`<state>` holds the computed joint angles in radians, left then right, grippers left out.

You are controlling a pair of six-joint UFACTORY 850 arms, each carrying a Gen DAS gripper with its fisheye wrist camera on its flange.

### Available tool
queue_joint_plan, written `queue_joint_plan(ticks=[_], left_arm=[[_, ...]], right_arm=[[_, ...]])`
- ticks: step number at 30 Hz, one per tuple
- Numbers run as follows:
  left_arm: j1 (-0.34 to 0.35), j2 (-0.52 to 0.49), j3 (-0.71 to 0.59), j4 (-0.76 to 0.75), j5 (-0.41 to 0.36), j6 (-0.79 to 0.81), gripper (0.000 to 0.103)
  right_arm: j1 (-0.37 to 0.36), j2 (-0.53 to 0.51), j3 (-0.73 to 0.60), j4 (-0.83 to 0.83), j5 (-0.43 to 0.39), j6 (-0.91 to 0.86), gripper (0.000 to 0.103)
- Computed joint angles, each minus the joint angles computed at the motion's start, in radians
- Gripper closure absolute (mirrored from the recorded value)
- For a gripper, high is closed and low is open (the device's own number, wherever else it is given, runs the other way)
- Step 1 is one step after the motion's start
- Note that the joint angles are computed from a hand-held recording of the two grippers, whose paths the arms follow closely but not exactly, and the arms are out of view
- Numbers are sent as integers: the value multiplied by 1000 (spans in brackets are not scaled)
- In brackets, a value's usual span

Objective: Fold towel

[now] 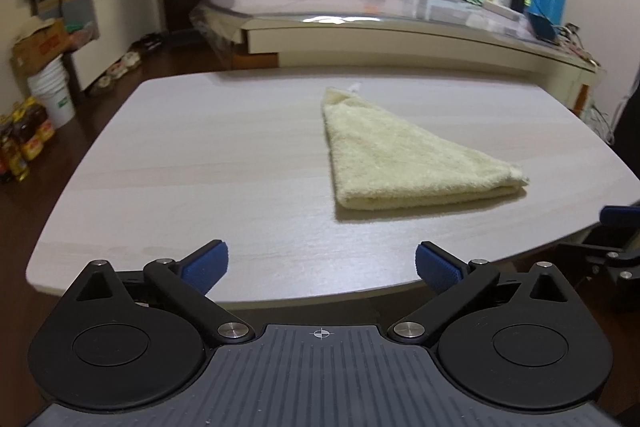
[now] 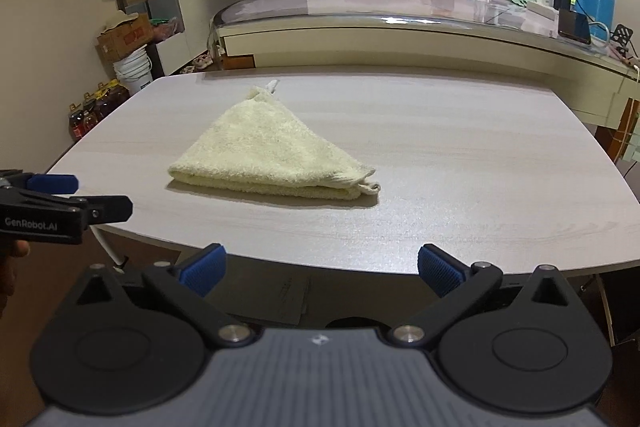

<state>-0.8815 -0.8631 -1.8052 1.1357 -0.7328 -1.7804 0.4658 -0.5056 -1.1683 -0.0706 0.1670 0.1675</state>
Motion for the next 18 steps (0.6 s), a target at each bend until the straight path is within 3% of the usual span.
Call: queue_joint_plan(ticks=[9, 18], left_arm=[[-2, -6, -2, -25, 2, 8, 0], [-7, -9, -13, -13, -17, 12, 0]], right_arm=[[3, -1, 7, 26, 11, -21, 0], [-3, -4, 0, -57, 22, 48, 0]])
